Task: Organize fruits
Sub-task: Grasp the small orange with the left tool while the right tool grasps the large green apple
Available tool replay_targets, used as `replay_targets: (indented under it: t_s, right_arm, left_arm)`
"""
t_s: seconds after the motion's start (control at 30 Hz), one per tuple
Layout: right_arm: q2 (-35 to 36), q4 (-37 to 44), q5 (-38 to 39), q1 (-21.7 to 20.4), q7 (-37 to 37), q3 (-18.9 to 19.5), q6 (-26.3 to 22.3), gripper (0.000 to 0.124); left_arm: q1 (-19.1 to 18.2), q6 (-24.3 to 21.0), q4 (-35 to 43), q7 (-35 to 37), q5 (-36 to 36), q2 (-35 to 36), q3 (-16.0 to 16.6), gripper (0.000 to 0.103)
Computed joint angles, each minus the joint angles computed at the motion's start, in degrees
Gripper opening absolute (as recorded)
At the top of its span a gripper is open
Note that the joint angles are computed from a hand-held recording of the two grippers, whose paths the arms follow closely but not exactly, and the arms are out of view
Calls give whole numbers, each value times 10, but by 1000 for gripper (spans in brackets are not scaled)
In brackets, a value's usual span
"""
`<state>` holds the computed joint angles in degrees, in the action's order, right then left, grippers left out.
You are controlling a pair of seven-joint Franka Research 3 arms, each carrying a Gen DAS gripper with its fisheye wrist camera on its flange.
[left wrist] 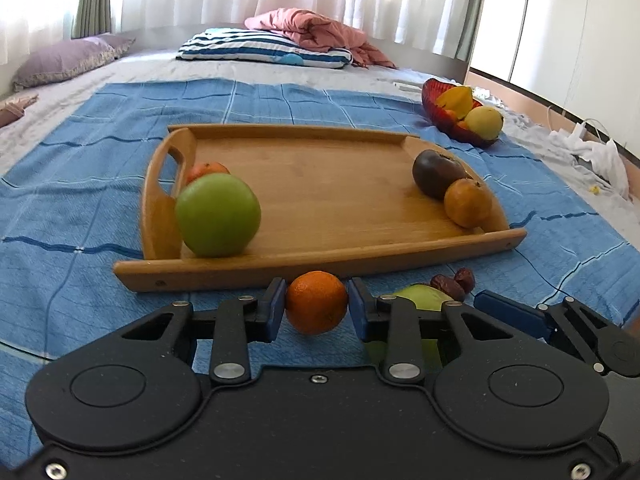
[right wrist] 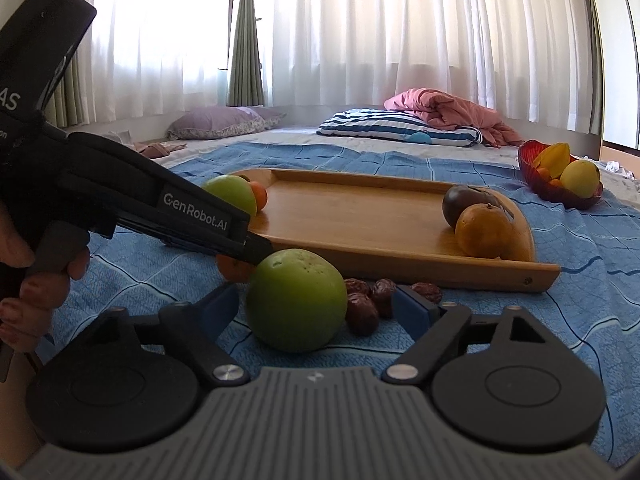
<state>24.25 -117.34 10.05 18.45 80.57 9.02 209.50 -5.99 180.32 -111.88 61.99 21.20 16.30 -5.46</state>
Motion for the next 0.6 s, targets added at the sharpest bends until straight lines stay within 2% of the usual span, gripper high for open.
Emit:
replay_targets:
  t_s: [0.27, 0.6]
  right_arm:
    - [5, 11, 15, 17, -15, -7, -4, 81]
    - [14, 23, 80, 54, -61, -26, 10, 67]
  left_arm:
    - [-37, 4, -8, -50, 43, -10, 53, 32]
    - [-27, 4, -14, -74, 69, -15, 51, 32]
